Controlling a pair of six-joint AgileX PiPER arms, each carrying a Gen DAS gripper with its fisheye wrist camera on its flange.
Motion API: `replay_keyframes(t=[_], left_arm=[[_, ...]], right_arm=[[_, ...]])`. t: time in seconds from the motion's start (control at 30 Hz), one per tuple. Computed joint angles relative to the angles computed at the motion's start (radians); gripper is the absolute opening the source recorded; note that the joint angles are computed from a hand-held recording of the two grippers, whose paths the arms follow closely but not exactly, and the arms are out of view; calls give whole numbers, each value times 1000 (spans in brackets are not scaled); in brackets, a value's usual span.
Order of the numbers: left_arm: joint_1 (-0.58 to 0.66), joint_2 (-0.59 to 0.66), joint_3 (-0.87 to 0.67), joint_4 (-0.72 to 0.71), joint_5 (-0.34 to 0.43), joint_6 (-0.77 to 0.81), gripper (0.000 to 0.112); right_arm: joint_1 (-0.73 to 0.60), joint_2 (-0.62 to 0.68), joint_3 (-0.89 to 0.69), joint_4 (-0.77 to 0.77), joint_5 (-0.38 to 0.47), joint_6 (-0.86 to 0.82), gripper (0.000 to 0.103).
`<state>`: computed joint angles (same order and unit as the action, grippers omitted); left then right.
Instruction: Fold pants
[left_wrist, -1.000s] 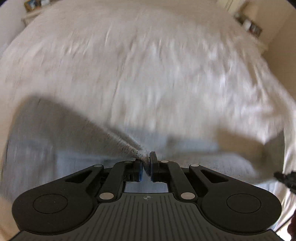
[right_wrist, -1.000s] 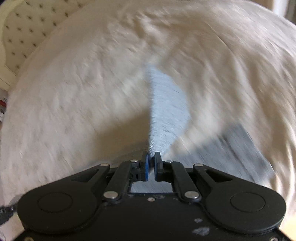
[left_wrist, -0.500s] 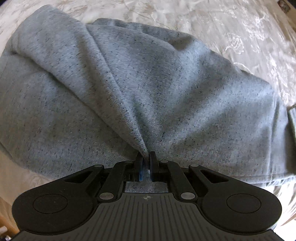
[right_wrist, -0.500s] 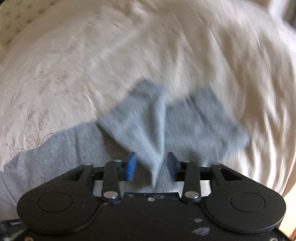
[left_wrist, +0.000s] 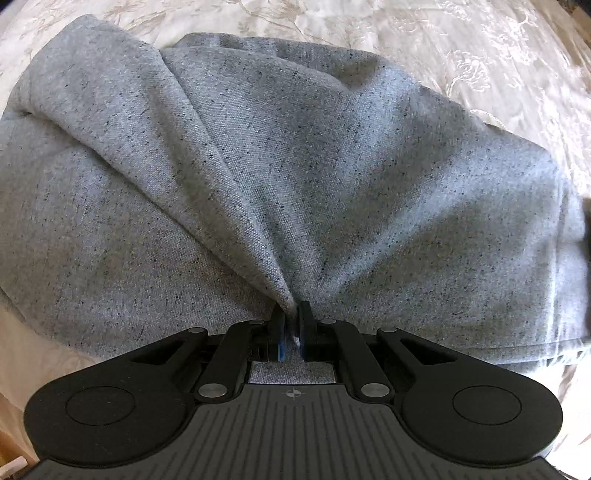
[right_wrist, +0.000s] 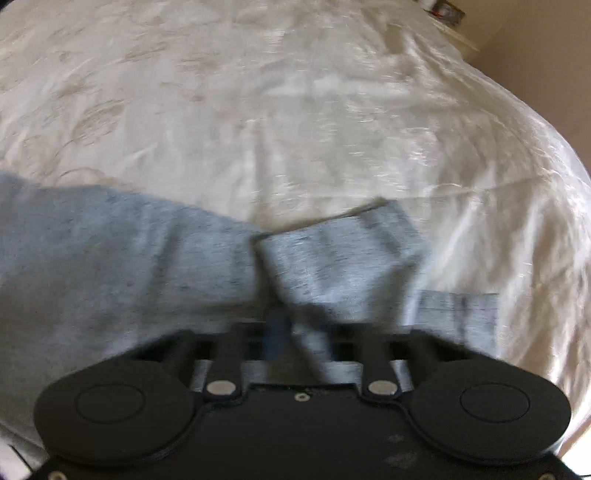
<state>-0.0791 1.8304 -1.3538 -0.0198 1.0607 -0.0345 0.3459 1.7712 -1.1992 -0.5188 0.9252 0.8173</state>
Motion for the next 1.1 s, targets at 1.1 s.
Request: replay_keyframes(t=[1.1], left_arm=[[-64,-135,99,62,-5,-123,4]], right_arm=[[-606,-495,500,322,-90,-86,14]])
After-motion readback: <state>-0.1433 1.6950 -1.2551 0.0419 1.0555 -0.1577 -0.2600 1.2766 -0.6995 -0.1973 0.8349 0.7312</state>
